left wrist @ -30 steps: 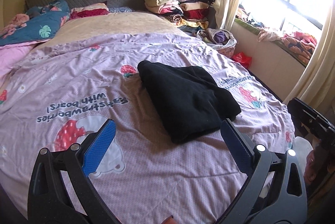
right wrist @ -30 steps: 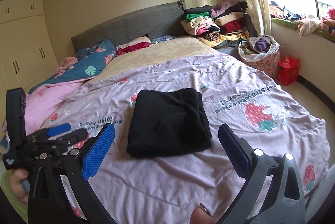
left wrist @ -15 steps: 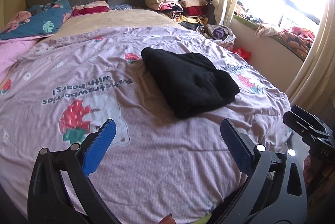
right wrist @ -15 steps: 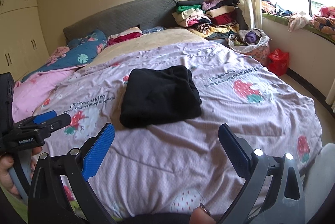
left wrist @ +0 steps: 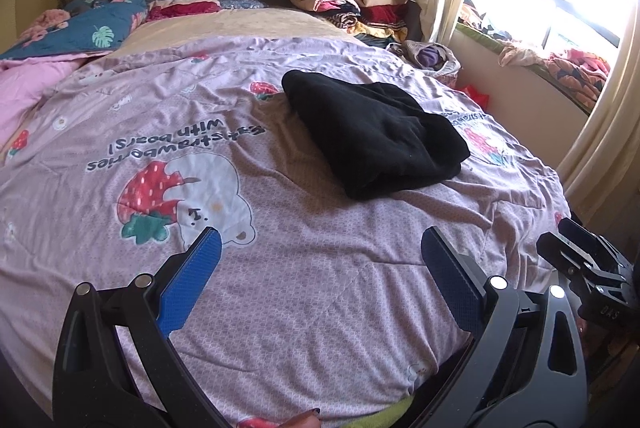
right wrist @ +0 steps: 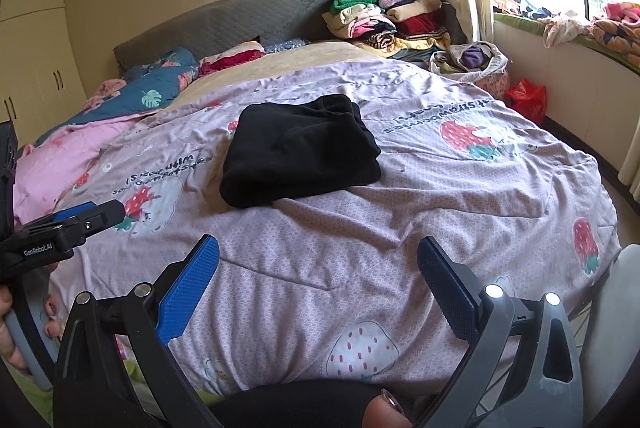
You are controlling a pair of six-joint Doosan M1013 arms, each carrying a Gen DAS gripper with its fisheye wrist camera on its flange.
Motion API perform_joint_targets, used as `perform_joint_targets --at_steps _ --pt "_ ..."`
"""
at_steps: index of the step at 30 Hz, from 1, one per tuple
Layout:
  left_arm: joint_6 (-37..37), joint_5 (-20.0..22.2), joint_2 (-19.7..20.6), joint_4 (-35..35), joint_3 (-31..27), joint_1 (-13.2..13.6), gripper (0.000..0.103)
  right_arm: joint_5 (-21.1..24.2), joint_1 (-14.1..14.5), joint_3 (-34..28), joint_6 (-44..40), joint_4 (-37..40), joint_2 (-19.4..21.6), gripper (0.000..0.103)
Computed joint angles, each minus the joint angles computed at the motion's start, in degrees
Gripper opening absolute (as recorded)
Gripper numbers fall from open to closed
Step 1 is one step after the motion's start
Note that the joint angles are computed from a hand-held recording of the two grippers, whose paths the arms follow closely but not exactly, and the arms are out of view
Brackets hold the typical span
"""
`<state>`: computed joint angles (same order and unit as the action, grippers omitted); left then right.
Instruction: Fold small clothes
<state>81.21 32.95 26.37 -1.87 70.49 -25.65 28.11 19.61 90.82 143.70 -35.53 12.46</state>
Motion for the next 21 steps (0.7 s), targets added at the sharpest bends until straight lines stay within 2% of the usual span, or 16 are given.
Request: perform_joint_targets --at_steps 21 --pt "-1.54 0.42 -0.02 1.6 -0.07 -0.2 0.094 0.45 0.12 -0.25 -0.19 -0.09 0.25 0.099"
